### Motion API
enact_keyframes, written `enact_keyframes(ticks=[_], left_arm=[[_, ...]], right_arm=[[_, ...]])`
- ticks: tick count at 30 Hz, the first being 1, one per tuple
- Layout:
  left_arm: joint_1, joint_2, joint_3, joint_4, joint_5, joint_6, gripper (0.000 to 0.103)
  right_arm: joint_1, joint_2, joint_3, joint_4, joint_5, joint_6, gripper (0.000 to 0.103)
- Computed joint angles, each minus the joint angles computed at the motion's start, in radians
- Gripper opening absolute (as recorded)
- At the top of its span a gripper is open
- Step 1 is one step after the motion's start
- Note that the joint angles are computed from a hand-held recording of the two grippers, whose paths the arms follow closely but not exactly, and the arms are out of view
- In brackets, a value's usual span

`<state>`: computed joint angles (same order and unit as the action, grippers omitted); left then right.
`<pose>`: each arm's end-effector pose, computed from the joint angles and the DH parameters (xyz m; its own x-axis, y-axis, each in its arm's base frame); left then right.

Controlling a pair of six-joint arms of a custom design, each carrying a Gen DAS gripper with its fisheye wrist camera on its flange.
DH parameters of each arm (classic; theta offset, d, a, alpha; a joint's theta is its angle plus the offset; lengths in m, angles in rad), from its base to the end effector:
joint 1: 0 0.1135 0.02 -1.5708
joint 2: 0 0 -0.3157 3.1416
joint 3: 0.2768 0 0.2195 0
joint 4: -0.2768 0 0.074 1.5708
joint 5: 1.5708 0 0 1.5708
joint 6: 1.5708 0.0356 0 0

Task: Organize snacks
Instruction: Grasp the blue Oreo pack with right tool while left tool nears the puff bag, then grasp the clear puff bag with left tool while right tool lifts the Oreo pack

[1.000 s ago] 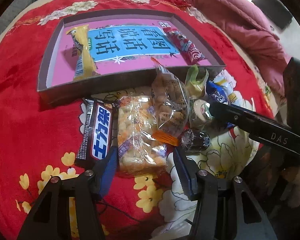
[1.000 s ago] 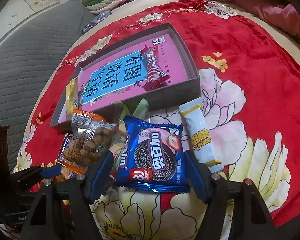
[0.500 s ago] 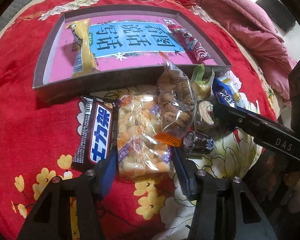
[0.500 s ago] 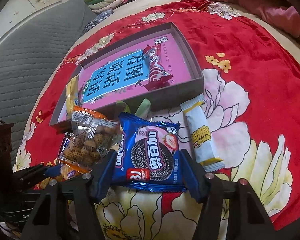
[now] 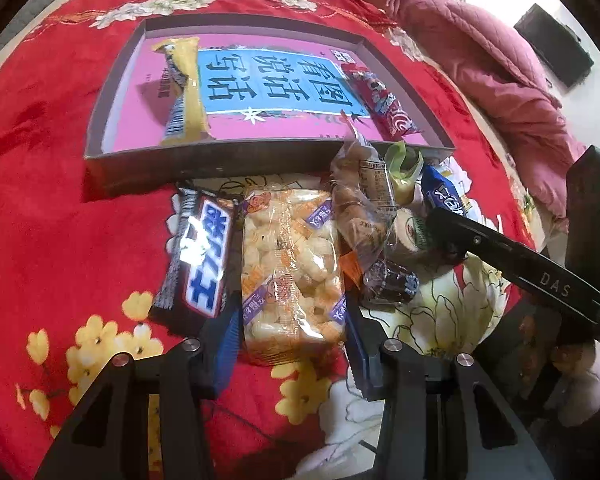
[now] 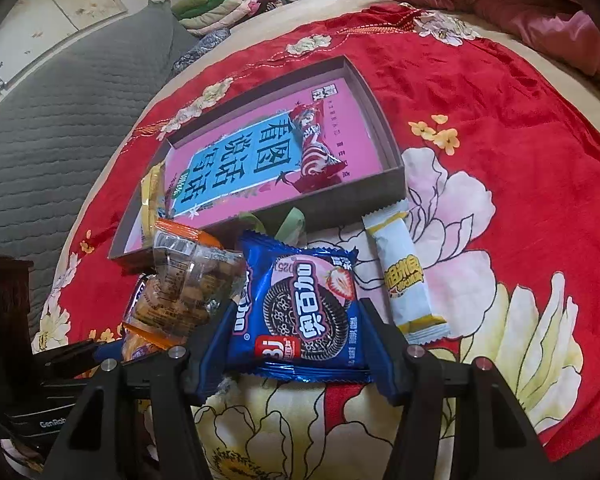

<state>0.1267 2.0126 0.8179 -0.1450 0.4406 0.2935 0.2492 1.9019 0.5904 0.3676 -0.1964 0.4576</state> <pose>0.3121 0.0244 0.1212 -0.9293 0.1454 -0.3394 0.2627 0.9063 -0.3311 0.2877 0.0804 0.1351 -0.8600 0.2283 -0.4565 0.0302 0.9156 0.4009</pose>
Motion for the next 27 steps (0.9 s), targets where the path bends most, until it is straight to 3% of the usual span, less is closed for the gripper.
enact_keyframes(ticks=[22,24,27], left_arm=[[0.07,-0.135,0.007,-0.035,0.024,-0.018,0.048],[0.073,-0.138,0.011,-0.037,0.023,-0.019,0.048],[0.077,-0.136,0.016,-0.041,0.027,-0.02,0.048]], right_arm=[[0.03,-0.087,-0.056,0.104,0.025,-0.038,0.06],[0.031,-0.091,-0.06,0.115,0.025,-0.041,0.045],[0.032,-0.093,-0.058,0.12,0.031,-0.049,0.045]])
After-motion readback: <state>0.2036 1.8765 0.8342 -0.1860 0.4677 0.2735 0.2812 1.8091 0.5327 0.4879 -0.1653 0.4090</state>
